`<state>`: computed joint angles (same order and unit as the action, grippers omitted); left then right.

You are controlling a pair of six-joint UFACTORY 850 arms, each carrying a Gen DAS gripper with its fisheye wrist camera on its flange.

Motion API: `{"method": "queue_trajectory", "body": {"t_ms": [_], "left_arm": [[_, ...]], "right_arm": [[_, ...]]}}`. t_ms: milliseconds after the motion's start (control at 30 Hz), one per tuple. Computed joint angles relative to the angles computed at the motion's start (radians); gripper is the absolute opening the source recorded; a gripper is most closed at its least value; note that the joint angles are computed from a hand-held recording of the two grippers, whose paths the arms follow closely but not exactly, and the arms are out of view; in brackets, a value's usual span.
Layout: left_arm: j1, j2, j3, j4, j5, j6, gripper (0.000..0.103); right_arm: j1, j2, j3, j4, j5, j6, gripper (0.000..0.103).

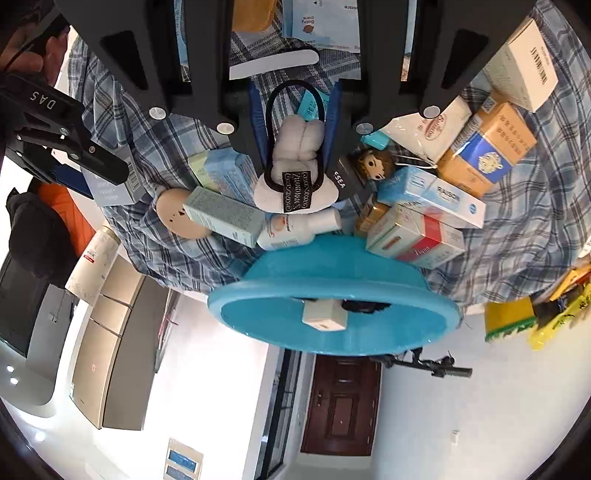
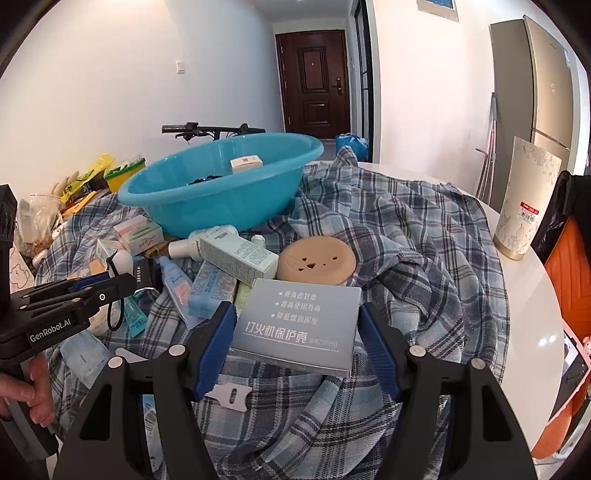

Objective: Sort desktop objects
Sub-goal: 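Lift the plush toy and grey box and carry both over the basin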

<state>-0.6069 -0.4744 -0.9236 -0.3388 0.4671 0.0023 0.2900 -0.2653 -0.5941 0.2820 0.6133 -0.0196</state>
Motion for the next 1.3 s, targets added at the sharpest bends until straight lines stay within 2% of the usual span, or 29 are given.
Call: {"method": "queue_trajectory", "body": {"t_ms": [67,167,300,533,733,1300], "left_arm": [[-0.014,0.025,0.035,-0.068,0.071,0.054,0.03],[-0.039,0.048,0.074,-0.137,0.172,0.102,0.03],[-0.07,0.069,0.099,-0.221,0.253,0.186,0.03],[-0.095,0.118,0.162,-0.192,0.379,0.154,0.03],[-0.091,0.133,0.17,-0.192,0.374,0.153,0.03],[-0.091,0.142,0.184,-0.187,0.375,0.146,0.03]], "right_arm": [[0.023,0.012,0.012,0.033,0.038,-0.04,0.067],[0.082,0.023,0.026,0.176,0.124,-0.181,0.067],[0.099,0.048,0.05,0.135,0.186,-0.14,0.067],[0.171,0.06,0.067,0.2,0.331,-0.194,0.067],[0.188,0.083,0.078,0.184,0.361,-0.165,0.067],[0.176,0.075,0.073,0.143,0.317,-0.148,0.067]]}}
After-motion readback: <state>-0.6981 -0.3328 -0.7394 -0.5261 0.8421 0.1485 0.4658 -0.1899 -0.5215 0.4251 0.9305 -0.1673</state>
